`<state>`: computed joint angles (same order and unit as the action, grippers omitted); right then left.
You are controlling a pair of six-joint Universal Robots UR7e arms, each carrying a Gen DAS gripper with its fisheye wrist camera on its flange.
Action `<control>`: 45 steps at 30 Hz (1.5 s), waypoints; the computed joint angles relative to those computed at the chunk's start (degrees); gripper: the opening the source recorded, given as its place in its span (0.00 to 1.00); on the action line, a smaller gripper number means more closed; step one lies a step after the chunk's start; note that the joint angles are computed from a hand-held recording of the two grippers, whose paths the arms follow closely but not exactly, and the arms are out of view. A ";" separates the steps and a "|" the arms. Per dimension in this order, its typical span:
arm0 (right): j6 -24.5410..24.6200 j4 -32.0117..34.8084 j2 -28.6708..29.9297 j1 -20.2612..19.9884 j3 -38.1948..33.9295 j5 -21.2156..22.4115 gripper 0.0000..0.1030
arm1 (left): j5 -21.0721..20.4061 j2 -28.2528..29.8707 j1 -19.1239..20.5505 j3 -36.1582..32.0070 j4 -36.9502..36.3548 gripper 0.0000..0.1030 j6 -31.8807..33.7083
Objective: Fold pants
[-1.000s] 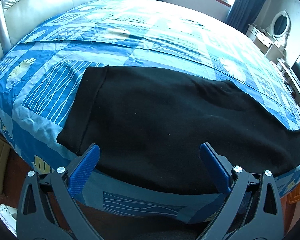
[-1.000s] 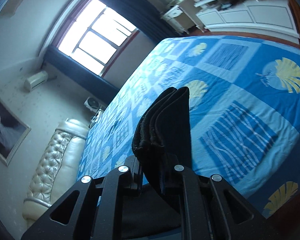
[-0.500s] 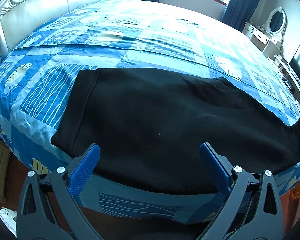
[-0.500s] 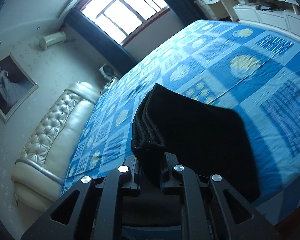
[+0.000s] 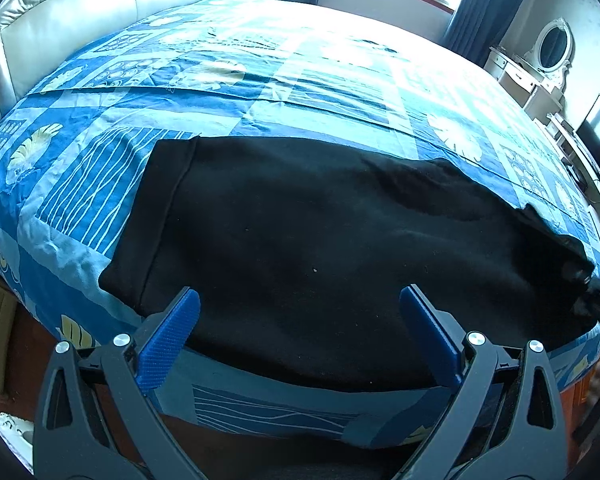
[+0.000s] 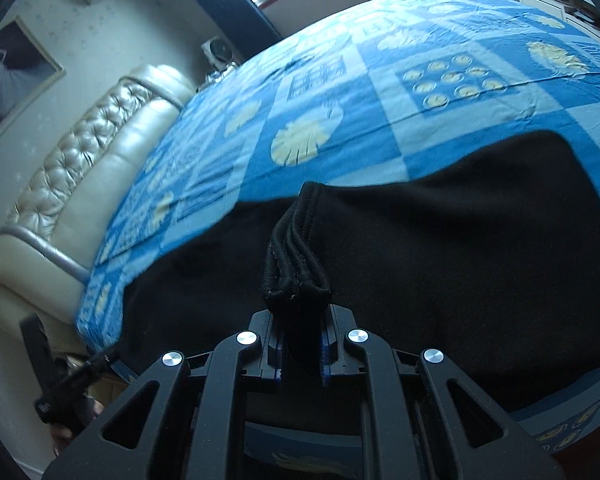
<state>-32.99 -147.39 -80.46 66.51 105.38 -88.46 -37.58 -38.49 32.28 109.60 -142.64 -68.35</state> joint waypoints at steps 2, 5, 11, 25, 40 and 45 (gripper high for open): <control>-0.81 -0.63 0.31 0.30 0.66 -1.22 0.13 | -0.17 0.07 0.07 -0.06 -0.14 0.97 0.13; -1.69 -1.75 0.80 0.64 1.78 -2.49 0.13 | -0.41 0.26 0.04 -0.12 -0.39 0.97 0.38; -3.70 -4.00 1.25 1.02 3.41 -4.57 0.13 | -0.82 0.78 -0.08 -0.49 -0.91 0.97 1.31; -11.14 -12.73 1.84 4.22 7.76 -11.91 0.15 | -1.31 1.26 0.02 -0.78 -1.40 0.97 1.87; -10.46 -10.20 0.81 4.57 8.83 -10.64 0.34 | -1.69 1.32 0.09 -0.66 -1.64 0.97 1.56; -10.54 -8.20 1.22 4.50 8.90 -10.71 0.36 | -1.84 1.39 0.08 -0.66 -1.64 0.97 1.52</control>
